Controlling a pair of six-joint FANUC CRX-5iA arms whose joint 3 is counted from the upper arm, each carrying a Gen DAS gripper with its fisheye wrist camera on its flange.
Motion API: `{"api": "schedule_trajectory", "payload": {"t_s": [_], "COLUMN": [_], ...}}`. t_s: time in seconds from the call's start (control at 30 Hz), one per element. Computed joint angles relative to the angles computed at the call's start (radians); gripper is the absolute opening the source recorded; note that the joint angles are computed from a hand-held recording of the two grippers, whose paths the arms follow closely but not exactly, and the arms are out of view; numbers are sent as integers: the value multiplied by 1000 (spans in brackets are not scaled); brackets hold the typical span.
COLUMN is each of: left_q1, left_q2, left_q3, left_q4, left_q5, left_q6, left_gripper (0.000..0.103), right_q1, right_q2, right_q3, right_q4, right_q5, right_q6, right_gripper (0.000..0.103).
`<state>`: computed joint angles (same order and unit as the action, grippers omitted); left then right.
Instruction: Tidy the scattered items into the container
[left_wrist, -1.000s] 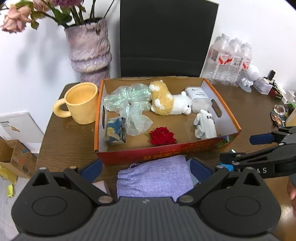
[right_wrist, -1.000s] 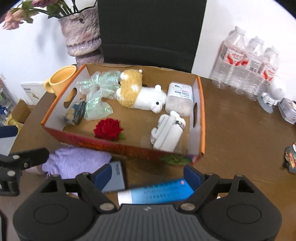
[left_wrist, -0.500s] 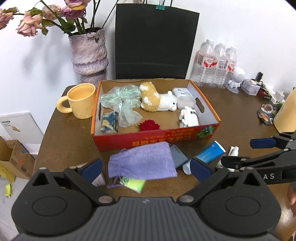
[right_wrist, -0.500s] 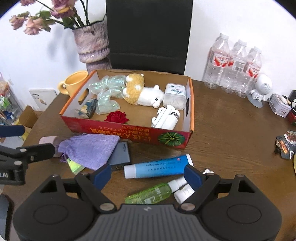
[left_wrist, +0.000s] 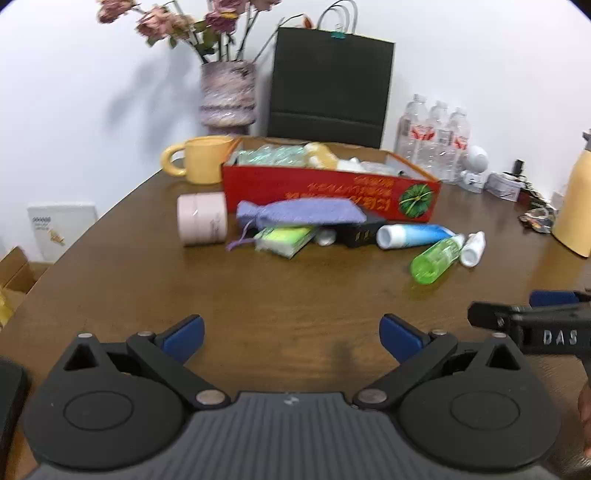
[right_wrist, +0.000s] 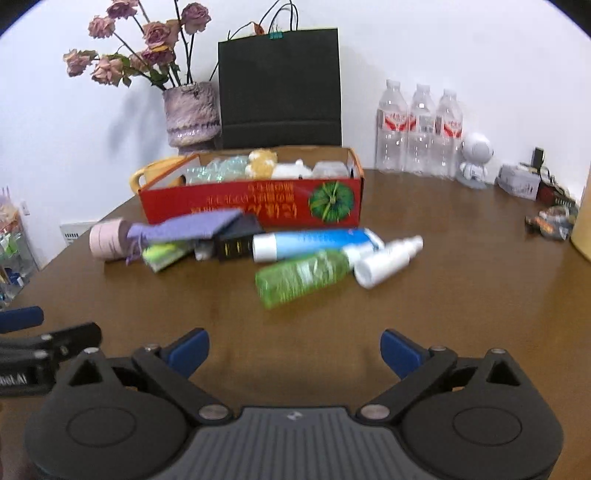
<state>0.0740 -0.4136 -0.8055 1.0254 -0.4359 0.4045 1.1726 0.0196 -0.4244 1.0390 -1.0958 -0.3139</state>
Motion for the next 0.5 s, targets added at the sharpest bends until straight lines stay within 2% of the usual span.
{"api": "schedule_trajectory", "payload": {"t_s": [0.2,0.3,0.5], "left_q1": [-16,-23,-20], "left_q2": [11,32,88], "left_q3": [-5,6,72], "left_q4": [-66,-98,-222], "left_q5": [51,57,26], "left_q6": [19,34,119], "left_gripper": [103,103,103], "right_q1": [8,12,0], "right_q2": [15,32,57], "right_q3": [-17,-11,10], "right_q4": [-42,-44,-52], "right_q5": [14,-10,-20], "right_q6": [-40,-27,5], "right_gripper": [100,101,103]}}
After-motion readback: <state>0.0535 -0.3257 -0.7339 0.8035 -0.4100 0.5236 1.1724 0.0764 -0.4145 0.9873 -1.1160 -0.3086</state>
